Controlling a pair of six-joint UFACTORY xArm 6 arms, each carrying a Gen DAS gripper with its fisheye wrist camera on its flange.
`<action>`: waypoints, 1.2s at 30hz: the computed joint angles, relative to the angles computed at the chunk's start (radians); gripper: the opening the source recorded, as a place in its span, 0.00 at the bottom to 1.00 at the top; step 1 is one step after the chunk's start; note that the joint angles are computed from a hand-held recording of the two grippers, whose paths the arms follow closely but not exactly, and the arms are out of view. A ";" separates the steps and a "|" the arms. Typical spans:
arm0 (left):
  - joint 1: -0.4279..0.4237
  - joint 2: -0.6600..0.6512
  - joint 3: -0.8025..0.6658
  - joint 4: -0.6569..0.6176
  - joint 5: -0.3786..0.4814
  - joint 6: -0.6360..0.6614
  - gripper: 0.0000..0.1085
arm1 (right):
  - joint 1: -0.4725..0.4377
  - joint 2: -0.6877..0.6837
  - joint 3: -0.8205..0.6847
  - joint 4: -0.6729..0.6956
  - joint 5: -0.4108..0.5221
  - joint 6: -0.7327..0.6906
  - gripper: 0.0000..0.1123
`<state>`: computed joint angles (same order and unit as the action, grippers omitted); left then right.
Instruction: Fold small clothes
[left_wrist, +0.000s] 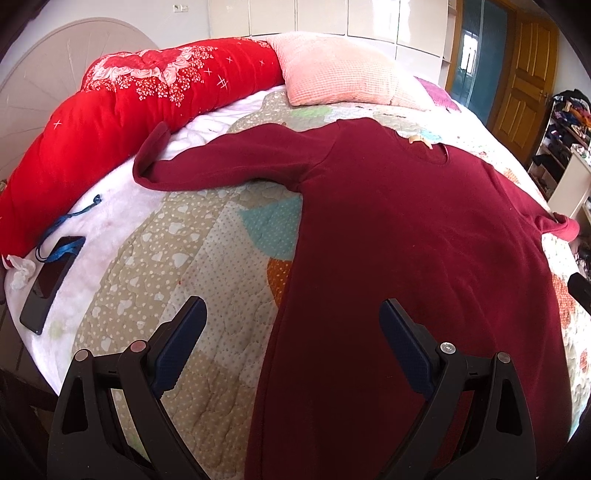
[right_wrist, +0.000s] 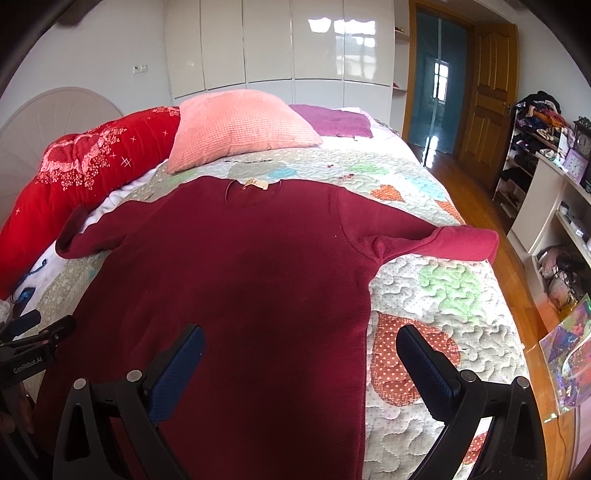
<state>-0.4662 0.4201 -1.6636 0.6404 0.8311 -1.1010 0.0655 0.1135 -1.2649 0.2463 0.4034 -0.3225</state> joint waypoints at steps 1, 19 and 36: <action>0.001 0.002 0.000 -0.003 0.000 0.001 0.87 | 0.002 0.002 -0.001 0.000 0.002 -0.002 0.91; 0.017 0.010 0.007 -0.022 0.001 0.009 0.87 | 0.010 0.024 -0.025 0.037 0.067 -0.030 0.91; 0.027 0.013 0.011 -0.044 -0.004 0.017 0.87 | 0.003 0.030 -0.025 0.031 0.075 -0.044 0.91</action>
